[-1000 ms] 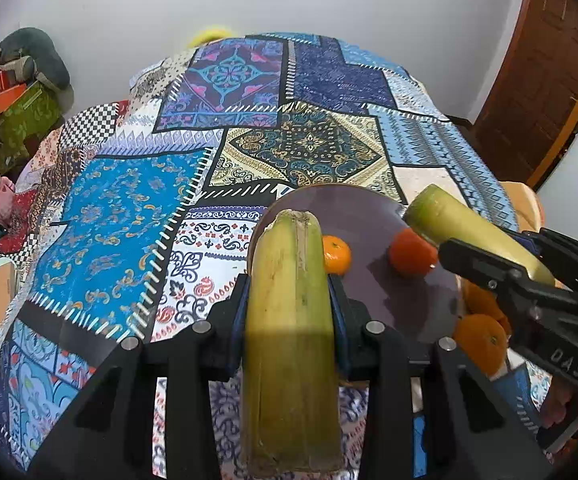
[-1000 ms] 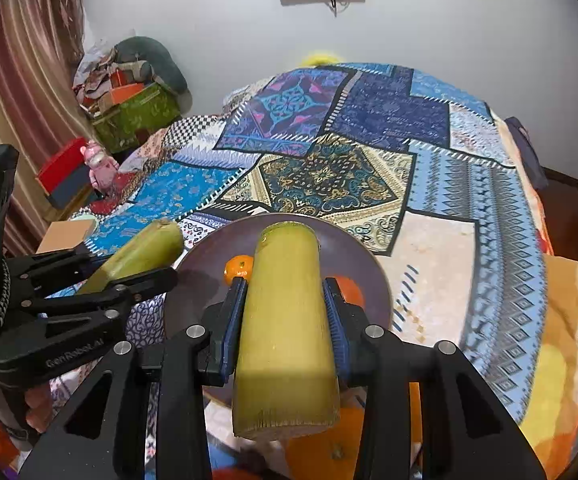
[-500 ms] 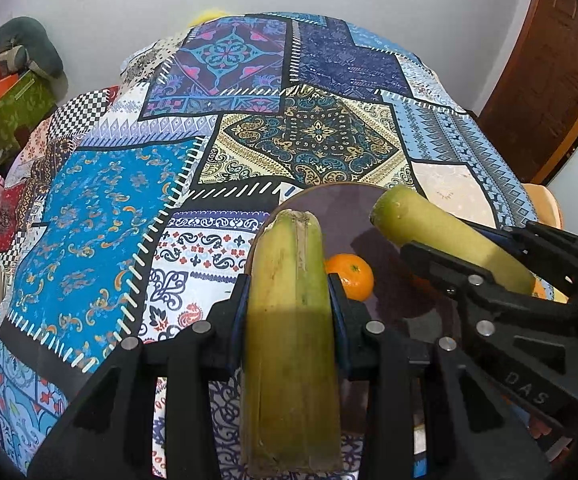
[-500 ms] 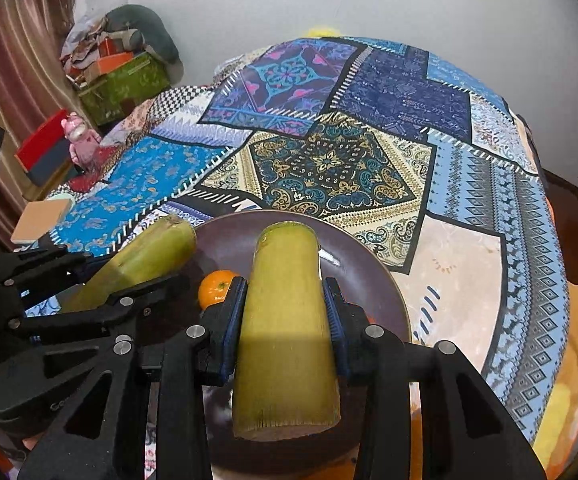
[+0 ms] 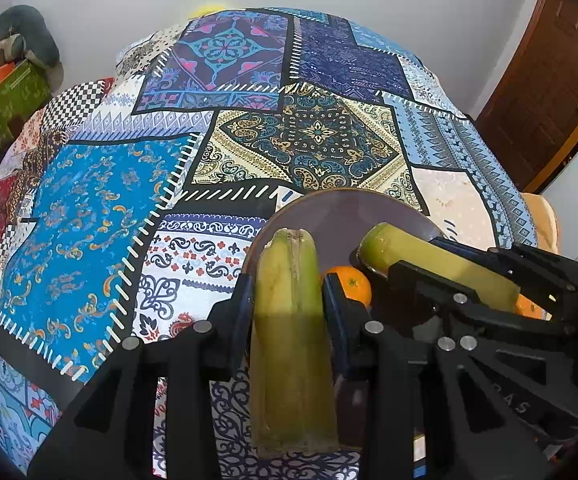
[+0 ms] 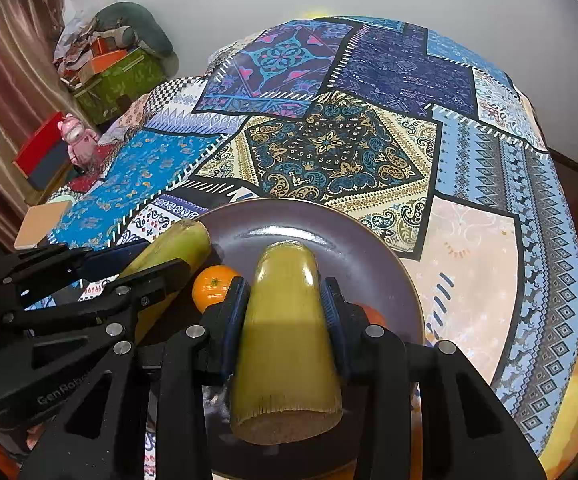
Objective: Organize fruits
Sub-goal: 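Lower both vegetables onto the plate and open both tools, then withdraw both tools and move the left tool toward a red tomato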
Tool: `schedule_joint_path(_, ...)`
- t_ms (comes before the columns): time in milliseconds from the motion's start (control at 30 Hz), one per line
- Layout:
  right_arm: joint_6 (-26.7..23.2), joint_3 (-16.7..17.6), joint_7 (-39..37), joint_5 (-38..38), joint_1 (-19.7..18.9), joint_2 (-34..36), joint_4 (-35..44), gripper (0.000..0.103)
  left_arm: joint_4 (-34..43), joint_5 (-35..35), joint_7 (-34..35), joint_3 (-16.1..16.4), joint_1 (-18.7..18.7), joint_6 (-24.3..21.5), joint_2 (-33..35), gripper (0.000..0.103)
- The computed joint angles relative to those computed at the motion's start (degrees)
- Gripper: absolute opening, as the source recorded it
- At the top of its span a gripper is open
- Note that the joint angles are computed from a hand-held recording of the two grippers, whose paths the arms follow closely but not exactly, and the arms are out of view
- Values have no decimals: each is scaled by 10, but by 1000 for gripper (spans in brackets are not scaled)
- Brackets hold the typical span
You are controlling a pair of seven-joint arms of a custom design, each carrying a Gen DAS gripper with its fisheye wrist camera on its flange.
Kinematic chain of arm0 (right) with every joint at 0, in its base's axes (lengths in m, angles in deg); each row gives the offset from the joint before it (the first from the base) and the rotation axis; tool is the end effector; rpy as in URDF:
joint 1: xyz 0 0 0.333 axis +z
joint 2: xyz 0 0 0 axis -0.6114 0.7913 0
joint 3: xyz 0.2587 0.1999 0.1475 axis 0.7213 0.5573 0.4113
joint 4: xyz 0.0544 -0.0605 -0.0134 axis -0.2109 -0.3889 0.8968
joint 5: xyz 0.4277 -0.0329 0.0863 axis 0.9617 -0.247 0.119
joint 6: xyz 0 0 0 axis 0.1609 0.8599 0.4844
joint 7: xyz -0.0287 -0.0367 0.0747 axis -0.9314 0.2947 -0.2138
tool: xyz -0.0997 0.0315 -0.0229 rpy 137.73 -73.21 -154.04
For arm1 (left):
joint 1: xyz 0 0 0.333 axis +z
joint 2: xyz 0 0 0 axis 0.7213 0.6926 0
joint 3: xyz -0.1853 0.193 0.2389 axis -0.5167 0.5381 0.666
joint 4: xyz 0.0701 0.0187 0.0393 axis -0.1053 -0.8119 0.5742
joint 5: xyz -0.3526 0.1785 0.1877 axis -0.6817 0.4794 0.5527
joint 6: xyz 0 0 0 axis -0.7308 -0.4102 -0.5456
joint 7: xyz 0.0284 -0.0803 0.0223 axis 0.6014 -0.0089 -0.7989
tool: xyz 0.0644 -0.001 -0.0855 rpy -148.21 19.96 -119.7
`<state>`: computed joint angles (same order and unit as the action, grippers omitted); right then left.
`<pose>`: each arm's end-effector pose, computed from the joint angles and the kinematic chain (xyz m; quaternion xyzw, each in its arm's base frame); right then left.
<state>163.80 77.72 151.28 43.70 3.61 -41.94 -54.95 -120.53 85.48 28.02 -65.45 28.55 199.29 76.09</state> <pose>0.5349 0.4761 0.3393 -0.6516 0.6966 -0.1580 0.2552 0.6225 -0.3774 0.3233 -0.4975 0.8191 -0.2726 0.0847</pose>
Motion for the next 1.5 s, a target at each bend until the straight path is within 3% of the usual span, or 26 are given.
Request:
schedule_joint_path(367, 10, 3, -9, 7, 4, -21, -21, 35, -32, 17, -7, 11, -12, 23, -34, 35)
schedule_joint_path(633, -23, 7, 90, -98, 16, -90, -75, 35, -91, 18, -3, -4, 0, 47, -93, 35)
schedule_joint_path(900, -78, 57, 199, -195, -2, -184, -150, 35, -159, -36, 46, -50, 31, 62, -157, 41)
schedule_joint_path(1000, -86, 80, 234, -211, -16, -210, -176, 35, -187, -46, 51, -49, 20, 71, -182, 48)
schedule_joint_path(1267, -102, 148, 318, -233, -51, -254, -239, 35, -241, -145, 122, -81, 17, 72, -221, 53)
schedule_joint_path(1500, -91, 168, 345, -232, -52, -246, -260, 35, -261, -215, 167, -85, -12, 54, -222, 53)
